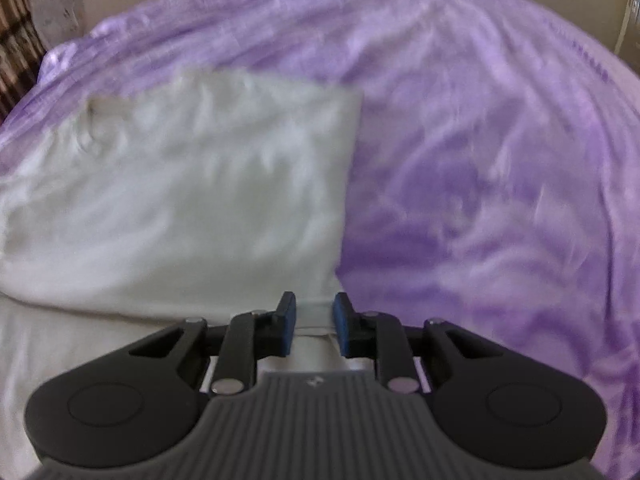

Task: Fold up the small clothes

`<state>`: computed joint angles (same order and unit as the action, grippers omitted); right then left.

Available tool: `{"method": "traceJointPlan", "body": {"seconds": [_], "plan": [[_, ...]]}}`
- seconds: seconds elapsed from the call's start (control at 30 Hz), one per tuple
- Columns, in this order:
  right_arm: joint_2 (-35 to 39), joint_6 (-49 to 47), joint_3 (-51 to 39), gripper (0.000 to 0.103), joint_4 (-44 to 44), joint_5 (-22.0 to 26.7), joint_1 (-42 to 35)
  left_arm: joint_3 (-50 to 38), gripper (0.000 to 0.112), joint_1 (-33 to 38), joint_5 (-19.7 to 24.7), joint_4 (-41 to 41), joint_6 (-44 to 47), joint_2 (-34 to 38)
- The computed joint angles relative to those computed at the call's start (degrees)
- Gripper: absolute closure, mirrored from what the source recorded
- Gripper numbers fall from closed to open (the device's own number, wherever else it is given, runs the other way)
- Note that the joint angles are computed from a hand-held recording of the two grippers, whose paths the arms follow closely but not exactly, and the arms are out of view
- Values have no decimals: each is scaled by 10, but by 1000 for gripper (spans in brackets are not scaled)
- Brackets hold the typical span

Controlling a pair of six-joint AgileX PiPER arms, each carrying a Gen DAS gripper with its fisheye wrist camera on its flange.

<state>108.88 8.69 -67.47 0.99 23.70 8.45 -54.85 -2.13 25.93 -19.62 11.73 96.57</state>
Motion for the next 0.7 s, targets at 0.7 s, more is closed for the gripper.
{"method": "traceJointPlan", "body": {"seconds": [0.7], "plan": [[-360, -155, 62, 76, 12, 293, 36, -85, 83, 99, 373, 103, 245, -385]]}}
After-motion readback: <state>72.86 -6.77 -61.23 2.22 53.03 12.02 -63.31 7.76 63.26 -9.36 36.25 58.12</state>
